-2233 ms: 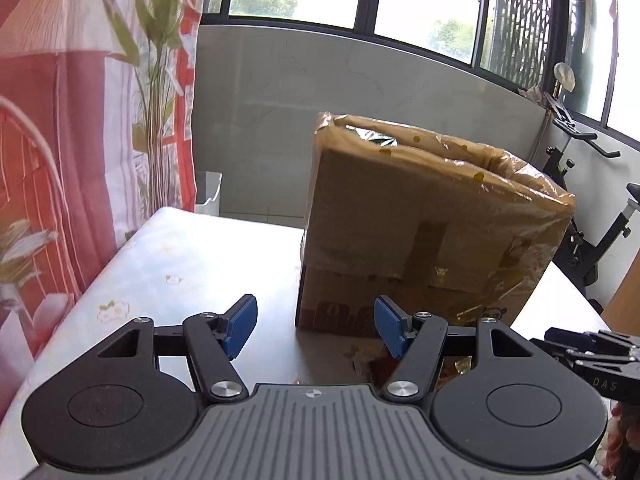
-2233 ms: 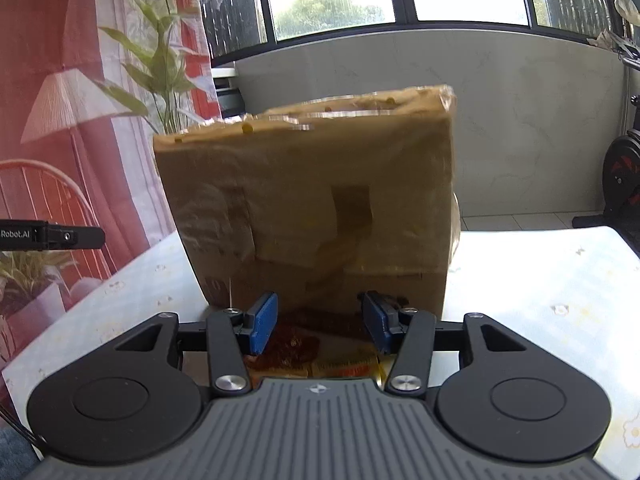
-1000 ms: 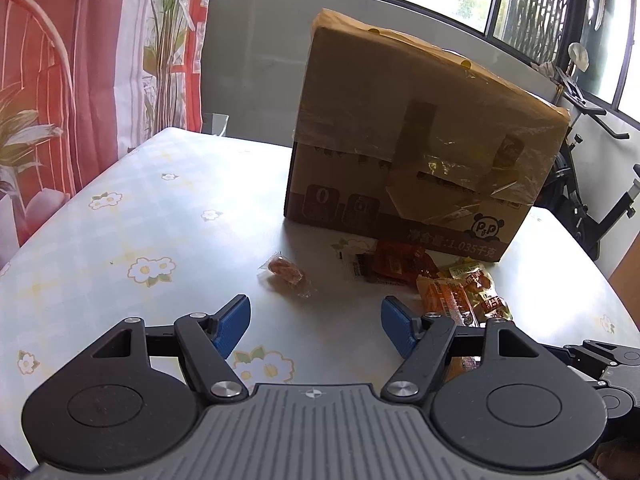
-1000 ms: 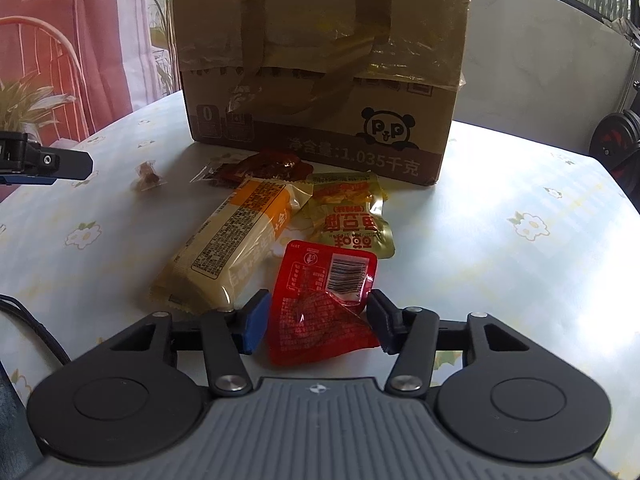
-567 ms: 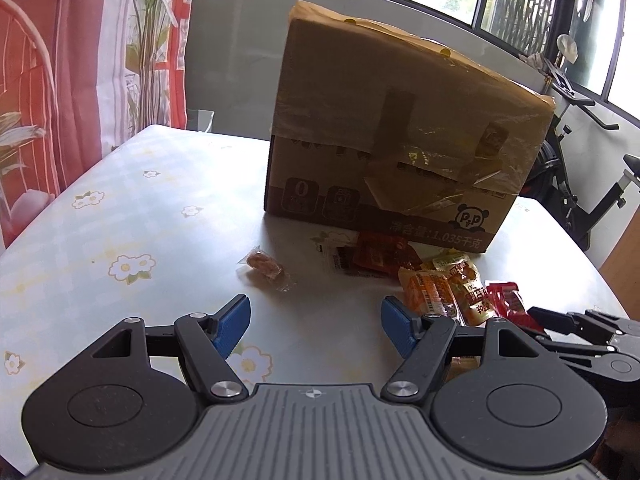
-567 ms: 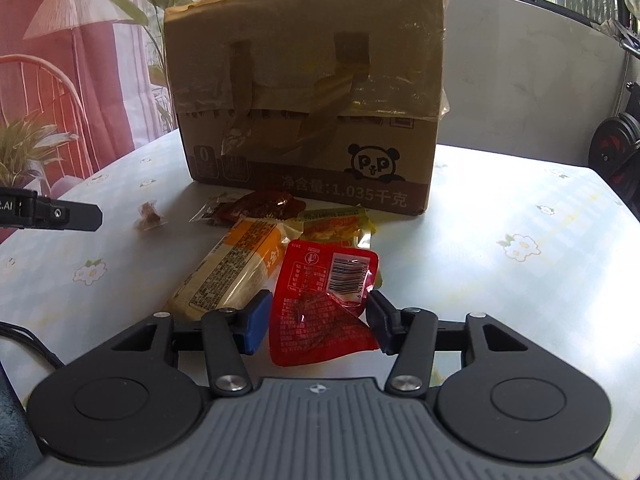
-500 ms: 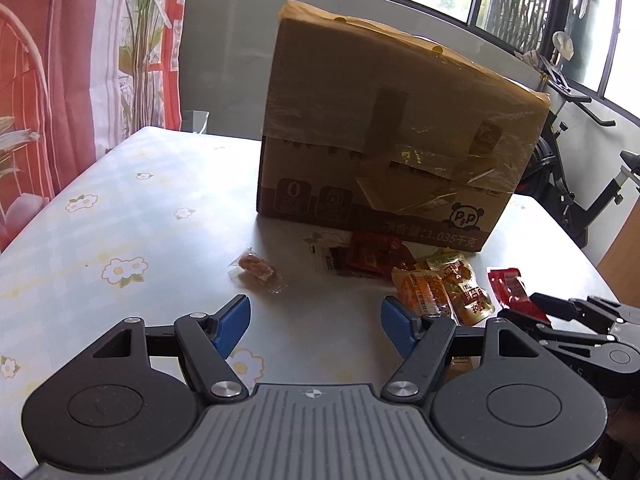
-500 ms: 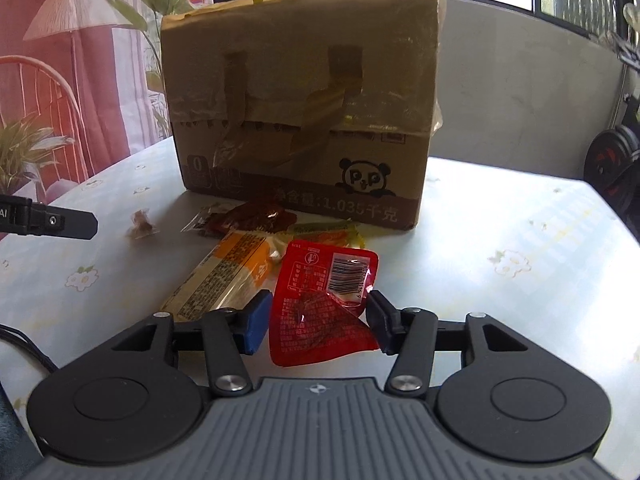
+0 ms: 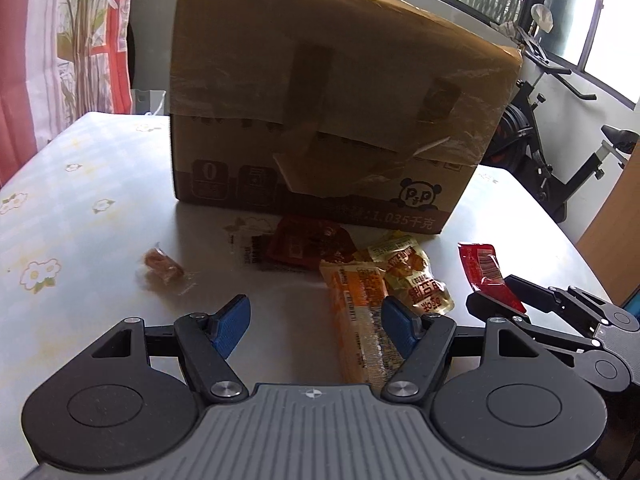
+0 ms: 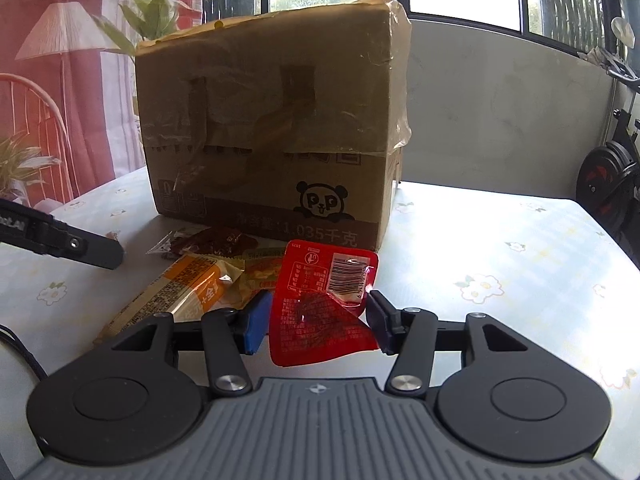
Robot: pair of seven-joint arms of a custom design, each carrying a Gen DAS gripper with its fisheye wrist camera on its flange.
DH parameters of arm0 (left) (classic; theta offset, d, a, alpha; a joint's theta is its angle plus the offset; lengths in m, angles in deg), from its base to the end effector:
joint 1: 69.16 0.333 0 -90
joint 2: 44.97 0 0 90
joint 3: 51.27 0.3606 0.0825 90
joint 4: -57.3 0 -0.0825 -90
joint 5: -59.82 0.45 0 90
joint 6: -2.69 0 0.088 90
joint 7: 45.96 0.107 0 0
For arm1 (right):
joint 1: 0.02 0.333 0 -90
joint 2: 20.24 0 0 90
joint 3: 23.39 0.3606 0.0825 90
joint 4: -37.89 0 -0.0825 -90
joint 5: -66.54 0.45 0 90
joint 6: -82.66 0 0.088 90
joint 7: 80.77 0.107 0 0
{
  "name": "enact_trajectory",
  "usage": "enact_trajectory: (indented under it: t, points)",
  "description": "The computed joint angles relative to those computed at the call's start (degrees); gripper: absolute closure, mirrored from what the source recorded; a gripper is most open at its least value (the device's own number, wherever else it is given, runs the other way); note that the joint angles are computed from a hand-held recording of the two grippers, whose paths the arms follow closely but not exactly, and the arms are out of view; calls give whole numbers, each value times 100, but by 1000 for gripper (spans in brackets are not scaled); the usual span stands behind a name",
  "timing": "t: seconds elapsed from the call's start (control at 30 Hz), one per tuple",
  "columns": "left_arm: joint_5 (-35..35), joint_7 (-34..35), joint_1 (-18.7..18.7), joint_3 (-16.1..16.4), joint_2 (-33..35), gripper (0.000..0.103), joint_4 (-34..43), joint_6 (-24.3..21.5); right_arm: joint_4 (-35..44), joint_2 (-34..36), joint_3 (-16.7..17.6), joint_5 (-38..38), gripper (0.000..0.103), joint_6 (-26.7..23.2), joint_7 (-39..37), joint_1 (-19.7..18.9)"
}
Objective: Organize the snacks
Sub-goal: 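Grasp the orange-wrapped bar with the left tool while the right holds the red packet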
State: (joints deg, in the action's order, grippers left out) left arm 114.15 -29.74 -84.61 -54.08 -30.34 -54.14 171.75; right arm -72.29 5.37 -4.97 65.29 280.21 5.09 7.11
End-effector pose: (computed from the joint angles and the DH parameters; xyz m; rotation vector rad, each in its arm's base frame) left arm 0.6528 -0.2696 0.4231 -1.8637 1.6781 -0.9129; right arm 0.6775 0.2923 0.3990 -1.7651 1.1332 -0.6269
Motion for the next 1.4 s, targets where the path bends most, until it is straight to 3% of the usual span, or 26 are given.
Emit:
enact_trajectory:
  t: [0.13, 0.3, 0.43, 0.57, 0.63, 0.67, 1.0, 1.17, 1.4]
  points:
    - [-1041, 829, 214, -335, 365, 28, 292, -51, -48, 59, 408, -383, 49, 131, 303, -449]
    - [-1565, 1603, 102, -378, 701, 28, 676, -226, -69, 100, 629, -764, 49, 180, 693, -735]
    - [-1679, 1840, -107, -242, 771, 30, 782, -509, -41, 133, 726, -1002, 49, 127, 923, -868]
    - [-1524, 1756, -250, -85, 719, 42, 722, -617, -41, 133, 763, -1132, 49, 101, 1028, -931]
    - [-1512, 1749, -211, -95, 662, 55, 613, -479, -47, 125, 764, -1168, 49, 91, 1053, -938]
    - [-1493, 1708, -211, -78, 628, 62, 554, -427, -45, 124, 766, -1186, 49, 82, 1061, -943]
    - [-841, 473, -267, 257, 180, 63, -30, -74, -31, 104, 683, -1135, 49, 46, 1022, -853]
    - [-409, -17, -194, 239, 87, 63, -81, -66, 5, 130, 777, -1134, 49, -46, 990, -940]
    - [677, -1028, -195, 336, -111, 63, -135, 82, 6, 122, 767, -1079, 49, -65, 892, -923]
